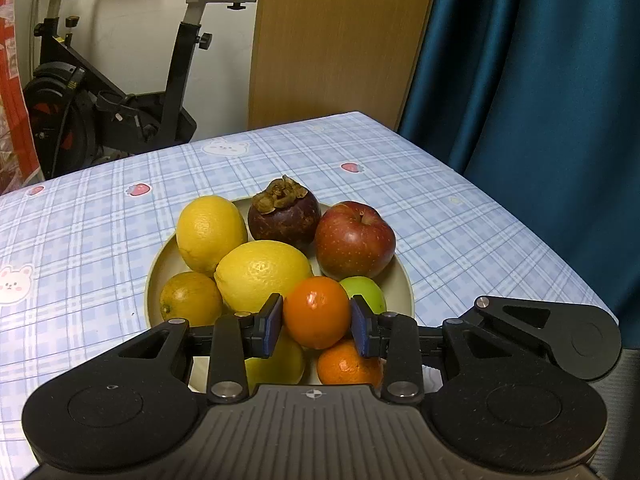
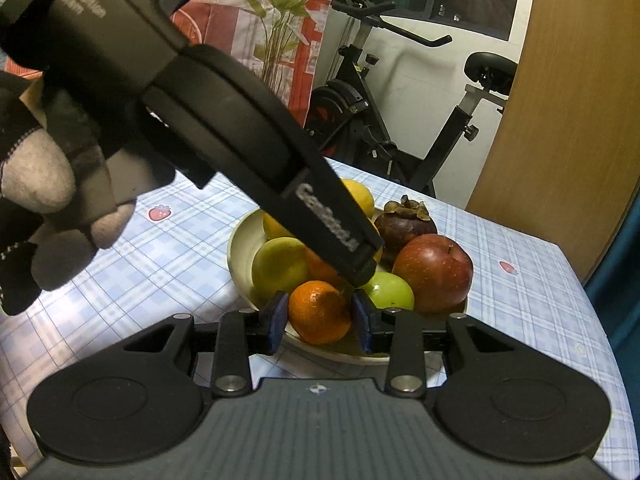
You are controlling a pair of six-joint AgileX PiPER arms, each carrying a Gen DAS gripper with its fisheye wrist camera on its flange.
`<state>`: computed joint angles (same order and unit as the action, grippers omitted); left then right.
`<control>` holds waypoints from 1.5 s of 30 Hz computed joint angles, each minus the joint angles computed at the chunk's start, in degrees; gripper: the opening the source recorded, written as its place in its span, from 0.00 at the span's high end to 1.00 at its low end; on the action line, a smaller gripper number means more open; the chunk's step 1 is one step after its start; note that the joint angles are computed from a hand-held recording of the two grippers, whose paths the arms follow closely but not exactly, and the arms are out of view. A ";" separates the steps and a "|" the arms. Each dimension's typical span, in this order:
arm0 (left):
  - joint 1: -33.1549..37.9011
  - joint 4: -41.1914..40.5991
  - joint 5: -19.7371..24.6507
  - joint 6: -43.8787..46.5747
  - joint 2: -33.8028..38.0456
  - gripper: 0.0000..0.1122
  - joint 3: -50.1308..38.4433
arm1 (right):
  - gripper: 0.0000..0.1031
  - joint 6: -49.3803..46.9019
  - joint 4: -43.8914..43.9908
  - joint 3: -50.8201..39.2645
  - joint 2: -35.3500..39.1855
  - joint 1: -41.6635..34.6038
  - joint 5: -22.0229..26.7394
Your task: Organize fruits
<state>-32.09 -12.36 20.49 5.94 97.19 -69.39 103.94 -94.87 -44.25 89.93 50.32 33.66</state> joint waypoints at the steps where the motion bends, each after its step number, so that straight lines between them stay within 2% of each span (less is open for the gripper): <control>1: -0.01 0.07 0.04 -0.11 0.03 0.66 -0.08 | 0.64 0.11 -0.06 0.03 0.04 0.00 0.02; 9: 1.70 -4.22 2.07 2.12 -0.99 0.65 -0.39 | 0.64 -2.88 3.51 -0.98 -0.07 0.33 0.67; 17: 2.98 -4.01 1.67 1.57 -5.32 0.64 2.20 | 0.63 -2.68 6.16 0.79 -4.23 1.05 0.38; 23: 3.11 -4.58 0.62 1.29 -8.94 0.64 5.24 | 0.63 -3.98 10.03 3.04 -8.45 3.98 2.81; 27: 3.35 -9.01 1.43 5.10 -11.31 0.64 8.04 | 0.62 -4.06 13.94 5.13 -12.01 6.36 4.59; 33: 3.83 -20.34 1.26 13.04 -12.82 0.64 12.66 | 0.55 -6.55 20.49 6.32 -13.96 10.28 6.89; 40: 3.96 -29.40 2.44 20.40 -11.36 0.64 14.37 | 0.53 -7.57 23.54 5.86 -12.30 9.29 3.53; 45: 2.85 -32.37 2.63 24.02 -9.91 0.64 14.47 | 0.53 -3.84 20.43 7.11 -11.82 7.62 0.56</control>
